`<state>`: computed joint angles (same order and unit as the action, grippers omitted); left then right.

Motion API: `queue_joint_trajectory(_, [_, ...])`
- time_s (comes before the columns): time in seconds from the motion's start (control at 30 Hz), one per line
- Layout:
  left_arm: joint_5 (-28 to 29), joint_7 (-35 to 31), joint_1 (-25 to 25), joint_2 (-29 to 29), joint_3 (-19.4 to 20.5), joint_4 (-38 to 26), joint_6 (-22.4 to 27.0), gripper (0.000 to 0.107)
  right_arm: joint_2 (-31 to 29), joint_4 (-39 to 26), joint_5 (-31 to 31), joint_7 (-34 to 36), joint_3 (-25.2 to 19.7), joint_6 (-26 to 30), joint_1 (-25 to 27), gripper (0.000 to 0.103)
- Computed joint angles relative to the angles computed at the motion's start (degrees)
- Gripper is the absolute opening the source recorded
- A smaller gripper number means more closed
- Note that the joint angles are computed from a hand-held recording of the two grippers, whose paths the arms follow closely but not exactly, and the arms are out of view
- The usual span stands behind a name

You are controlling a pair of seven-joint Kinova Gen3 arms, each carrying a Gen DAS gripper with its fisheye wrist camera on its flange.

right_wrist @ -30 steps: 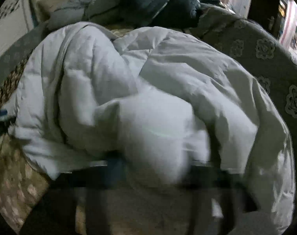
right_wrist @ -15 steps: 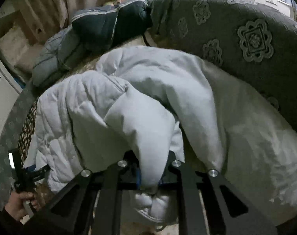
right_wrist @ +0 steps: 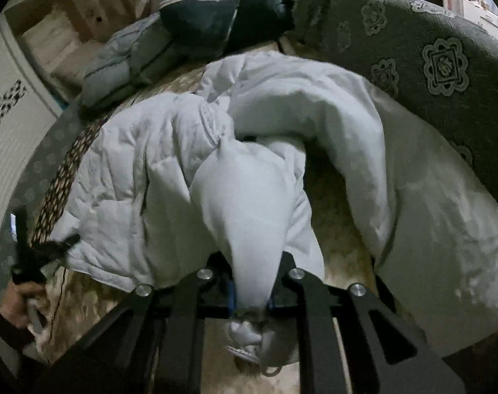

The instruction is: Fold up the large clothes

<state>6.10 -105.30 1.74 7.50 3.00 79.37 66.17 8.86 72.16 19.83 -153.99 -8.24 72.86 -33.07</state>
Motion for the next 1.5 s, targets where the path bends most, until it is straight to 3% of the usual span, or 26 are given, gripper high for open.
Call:
queue_joint_trajectory(0.13, [5.1, -8.7, -2.9, -8.9, -2.7, 5.9, 2.2, 0.011, -2.4, 1.0, -1.2, 1.8, -1.7, 2.0, -1.0, 0.013])
queue_joint_trajectory(0.4, [13.1, -24.4, -8.1, -17.6, -11.1, 9.3, 7.9, 0.011, -7.5, 2.4, -3.4, 2.2, -6.5, 6.4, -4.4, 0.013])
queue_joint_trajectory(0.5, [17.4, -29.7, -6.4, -20.7, -16.8, 10.1, 9.6, 0.011, -9.8, 3.4, -4.3, 1.6, -8.2, 5.9, -4.8, 0.014])
queue_joint_trajectory(0.57, [19.3, -31.5, -4.2, -21.2, -20.2, 10.2, 9.5, 0.014, -10.5, 3.6, -4.8, 1.6, -8.3, 5.4, -5.5, 0.019])
queue_joint_trajectory(0.6, [19.8, -31.6, -4.3, -20.8, -22.1, 8.8, 9.8, 0.017, -10.6, 3.6, -3.8, 0.6, -8.2, 6.5, -6.2, 0.027])
queue_joint_trajectory(0.67, [17.9, -29.1, -3.0, -19.3, -22.7, 7.5, 8.4, 0.022, -10.2, 2.9, 0.6, -3.4, -10.4, 10.7, -4.5, 0.047])
queue_joint_trajectory(0.73, [15.6, -24.4, -3.8, -16.9, -19.1, 6.5, 7.1, 0.032, -10.2, 2.9, 3.9, -8.0, -10.6, 13.8, -4.5, 0.077])
queue_joint_trajectory(0.77, [13.5, -22.1, -4.6, -15.1, -16.5, 5.5, 6.8, 0.047, -10.3, 3.3, 4.9, -10.1, -10.3, 14.9, -4.3, 0.079])
queue_joint_trajectory(0.8, [11.2, -19.8, -5.2, -12.4, -13.8, 4.0, 7.5, 0.053, -10.6, 3.7, 5.5, -11.8, -10.7, 15.4, -3.0, 0.079])
queue_joint_trajectory(0.9, [7.7, -15.8, -9.3, -7.8, -6.7, -0.6, 9.0, 0.052, -11.2, 5.0, 4.4, -11.5, -8.5, 12.7, -1.8, 0.085])
queue_joint_trajectory(0.97, [9.0, -13.8, -10.9, -6.8, -5.8, -1.9, 6.3, 0.058, -10.6, 5.4, 4.5, -9.3, -7.8, 11.6, -1.1, 0.085])
queue_joint_trajectory(1.0, [8.7, -11.6, -10.7, -7.0, -5.1, -1.7, 3.9, 0.074, -10.1, 5.0, 4.7, -8.8, -8.3, 12.0, -0.8, 0.085])
queue_joint_trajectory(1.07, [5.5, -7.0, -8.6, -7.7, -4.7, -1.8, -0.7, 0.088, -9.4, 5.5, 4.2, -6.9, -7.2, 11.2, 0.1, 0.085])
queue_joint_trajectory(1.2, [-0.1, 1.7, -8.4, -3.9, -3.3, -4.4, -6.5, 0.095, -8.7, 6.6, 3.3, -7.1, -5.7, 8.9, 1.5, 0.085])
queue_joint_trajectory(1.3, [-7.1, 5.6, -5.3, 1.7, -5.7, -6.8, -7.2, 0.094, -7.8, 7.0, 3.6, -6.9, -4.7, 7.6, 2.4, 0.085])
queue_joint_trajectory(1.43, [-16.0, 9.3, -5.6, 9.4, -6.9, -9.1, -7.8, 0.093, -6.4, 7.2, 2.2, -3.9, -3.4, 6.2, 3.6, 0.085])
queue_joint_trajectory(1.5, [-19.9, 10.7, -3.4, 12.2, -9.8, -8.8, -10.0, 0.092, -5.7, 7.3, 1.5, -2.9, -2.9, 5.8, 3.9, 0.085])
